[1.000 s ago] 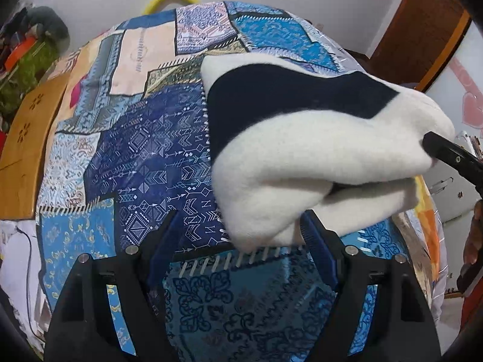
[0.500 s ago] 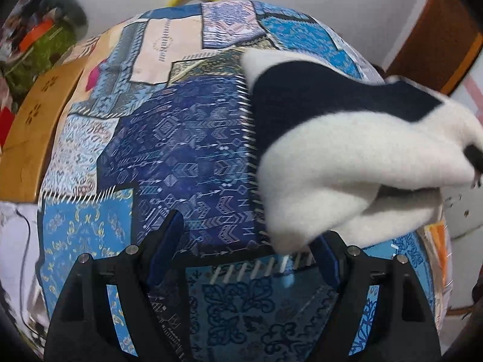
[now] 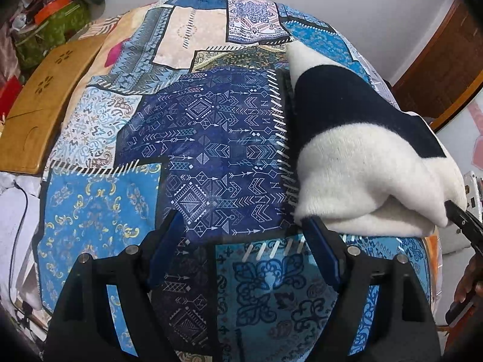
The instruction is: Fold small clothes
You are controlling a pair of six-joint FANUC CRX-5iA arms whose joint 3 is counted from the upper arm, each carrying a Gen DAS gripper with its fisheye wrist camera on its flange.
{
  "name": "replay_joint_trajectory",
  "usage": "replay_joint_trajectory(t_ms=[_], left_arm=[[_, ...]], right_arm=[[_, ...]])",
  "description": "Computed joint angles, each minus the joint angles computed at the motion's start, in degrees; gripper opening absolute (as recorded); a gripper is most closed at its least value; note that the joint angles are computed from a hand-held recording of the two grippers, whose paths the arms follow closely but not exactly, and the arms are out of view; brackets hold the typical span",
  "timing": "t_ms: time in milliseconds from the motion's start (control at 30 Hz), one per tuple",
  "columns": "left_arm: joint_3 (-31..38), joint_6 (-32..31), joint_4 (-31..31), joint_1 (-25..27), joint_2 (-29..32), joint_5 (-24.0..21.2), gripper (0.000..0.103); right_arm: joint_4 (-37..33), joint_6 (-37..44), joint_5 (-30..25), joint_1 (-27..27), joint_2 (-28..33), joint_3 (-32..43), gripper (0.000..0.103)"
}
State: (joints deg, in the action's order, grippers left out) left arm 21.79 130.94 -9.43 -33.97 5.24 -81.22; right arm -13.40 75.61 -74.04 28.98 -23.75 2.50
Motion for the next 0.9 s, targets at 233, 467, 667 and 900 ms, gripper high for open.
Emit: replay_joint_trajectory(t_ms=[233, 467, 667, 900], left_arm=[[5.5, -1.9, -7.0, -2.5, 0.2, -5.7, 0.081], [9.3, -4.9, -5.7, -0.5, 1.4, -4.2, 0.082], [12.0, -8.5, 1.2, 2.8, 5.9, -1.2, 0.082], [12.6, -11.7, 12.0, 6.7, 10.5, 1.9, 0.084]], right_arm=[[-2.7, 0.0, -2.2, -3.7, 0.5, 2.8, 0.038], [-0.2, -2.4, 0.1, -4.4, 1.2, 4.0, 0.064], [-3.4, -3.9, -1.1, -8.0, 5.6, 7.5, 0.069], [-12.3, -4.8, -6.2, -14.0, 10.8, 10.0, 0.074]])
